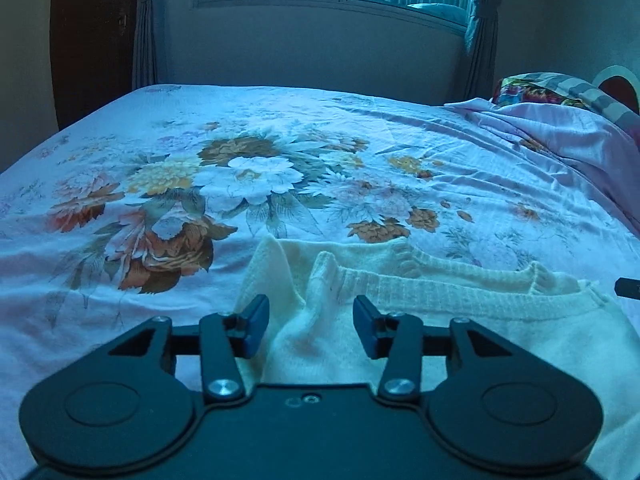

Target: Fold small clothes

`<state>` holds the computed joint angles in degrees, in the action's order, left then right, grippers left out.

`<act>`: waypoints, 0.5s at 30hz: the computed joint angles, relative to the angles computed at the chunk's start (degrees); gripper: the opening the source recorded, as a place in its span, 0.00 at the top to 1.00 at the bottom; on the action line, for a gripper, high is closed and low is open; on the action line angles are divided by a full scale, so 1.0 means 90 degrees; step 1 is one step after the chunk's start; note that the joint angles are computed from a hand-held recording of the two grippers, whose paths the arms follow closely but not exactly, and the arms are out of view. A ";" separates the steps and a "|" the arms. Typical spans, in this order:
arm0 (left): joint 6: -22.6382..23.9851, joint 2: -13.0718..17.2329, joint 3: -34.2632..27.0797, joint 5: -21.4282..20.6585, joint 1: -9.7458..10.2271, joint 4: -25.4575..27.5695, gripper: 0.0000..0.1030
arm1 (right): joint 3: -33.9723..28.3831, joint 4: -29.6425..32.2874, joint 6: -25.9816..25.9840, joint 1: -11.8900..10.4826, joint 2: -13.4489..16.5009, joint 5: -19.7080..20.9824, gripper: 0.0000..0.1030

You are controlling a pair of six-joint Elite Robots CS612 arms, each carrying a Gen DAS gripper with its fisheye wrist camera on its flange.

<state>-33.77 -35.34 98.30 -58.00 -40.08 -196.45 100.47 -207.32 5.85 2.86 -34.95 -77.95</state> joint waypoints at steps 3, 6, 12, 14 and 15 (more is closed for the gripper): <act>0.0296 -0.0123 0.0284 -0.0227 -0.0147 -0.0116 0.54 | 0.0435 -0.0199 -0.0335 0.0082 -0.0179 0.0229 0.80; 0.0179 -0.0098 0.0363 -0.0407 -0.0246 0.0237 0.51 | 0.0607 -0.0131 -0.0711 0.0259 -0.0155 -0.0098 0.52; -0.0373 -0.0247 0.0542 -0.0253 -0.0345 0.0431 0.50 | 0.0656 -0.0113 -0.0412 0.0352 -0.0167 -0.0480 0.51; -0.0319 -0.0306 0.0647 -0.0266 -0.0405 0.0446 0.48 | 0.0890 -0.0462 -0.0417 0.0343 -0.0270 -0.0220 0.51; -0.0338 -0.0309 0.0668 -0.0238 -0.0437 0.0548 0.48 | 0.0995 -0.0540 -0.0458 0.0364 -0.0299 -0.0150 0.51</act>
